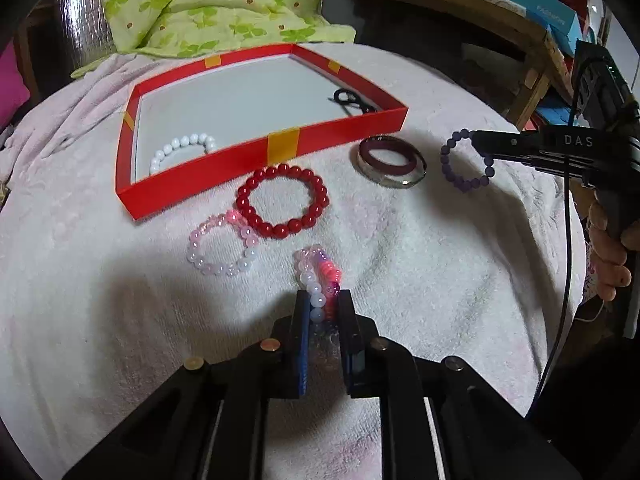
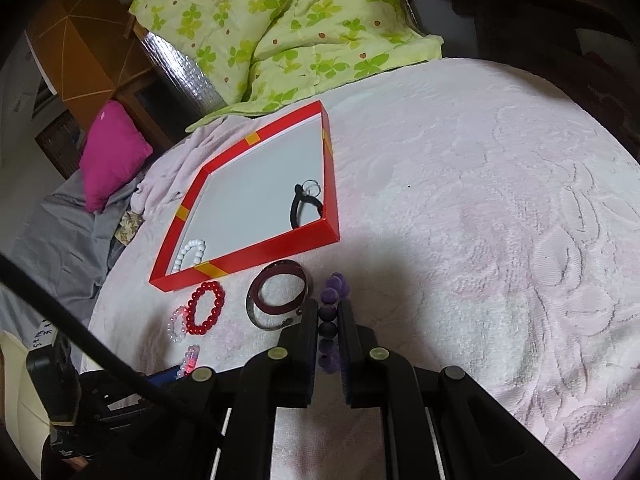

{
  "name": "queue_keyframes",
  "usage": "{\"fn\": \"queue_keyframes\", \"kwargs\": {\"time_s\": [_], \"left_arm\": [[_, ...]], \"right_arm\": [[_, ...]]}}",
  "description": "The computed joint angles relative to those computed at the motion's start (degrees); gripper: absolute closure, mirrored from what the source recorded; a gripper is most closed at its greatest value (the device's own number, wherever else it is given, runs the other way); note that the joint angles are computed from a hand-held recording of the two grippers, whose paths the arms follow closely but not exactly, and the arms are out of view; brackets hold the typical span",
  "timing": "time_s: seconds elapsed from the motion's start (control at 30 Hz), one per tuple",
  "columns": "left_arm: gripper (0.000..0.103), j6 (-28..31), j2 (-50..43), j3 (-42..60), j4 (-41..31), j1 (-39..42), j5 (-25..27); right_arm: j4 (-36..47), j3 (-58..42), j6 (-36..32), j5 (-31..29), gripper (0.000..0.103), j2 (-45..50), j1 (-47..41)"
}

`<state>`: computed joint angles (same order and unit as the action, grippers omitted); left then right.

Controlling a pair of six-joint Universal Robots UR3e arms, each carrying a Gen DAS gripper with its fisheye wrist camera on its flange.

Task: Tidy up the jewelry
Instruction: 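Grasp and lift the pink-clear bead bracelet with the left tool while the right tool lifts the purple bracelet, then carry both bracelets into the red tray and open both tools to release them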

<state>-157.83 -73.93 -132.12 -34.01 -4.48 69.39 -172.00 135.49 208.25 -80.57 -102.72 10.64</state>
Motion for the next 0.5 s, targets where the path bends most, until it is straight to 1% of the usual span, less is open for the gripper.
{"fn": "queue_keyframes", "kwargs": {"time_s": [0.13, 0.3, 0.5], "left_arm": [[0.089, 1.58, 3.41, -0.68, -1.71, 1.91, -2.92], [0.089, 2.84, 8.67, -0.54, -6.18, 5.90, -6.20], [0.089, 2.78, 14.24, -0.65, -8.80, 10.70, -10.15]], "right_arm": [[-2.07, 0.43, 0.66, 0.99, 0.092, 0.07, -0.04], [-6.91, 1.09, 2.11, 3.66, 0.092, 0.94, -0.13], [-13.94, -0.41, 4.49, 1.62, 0.092, 4.13, 3.13]]}}
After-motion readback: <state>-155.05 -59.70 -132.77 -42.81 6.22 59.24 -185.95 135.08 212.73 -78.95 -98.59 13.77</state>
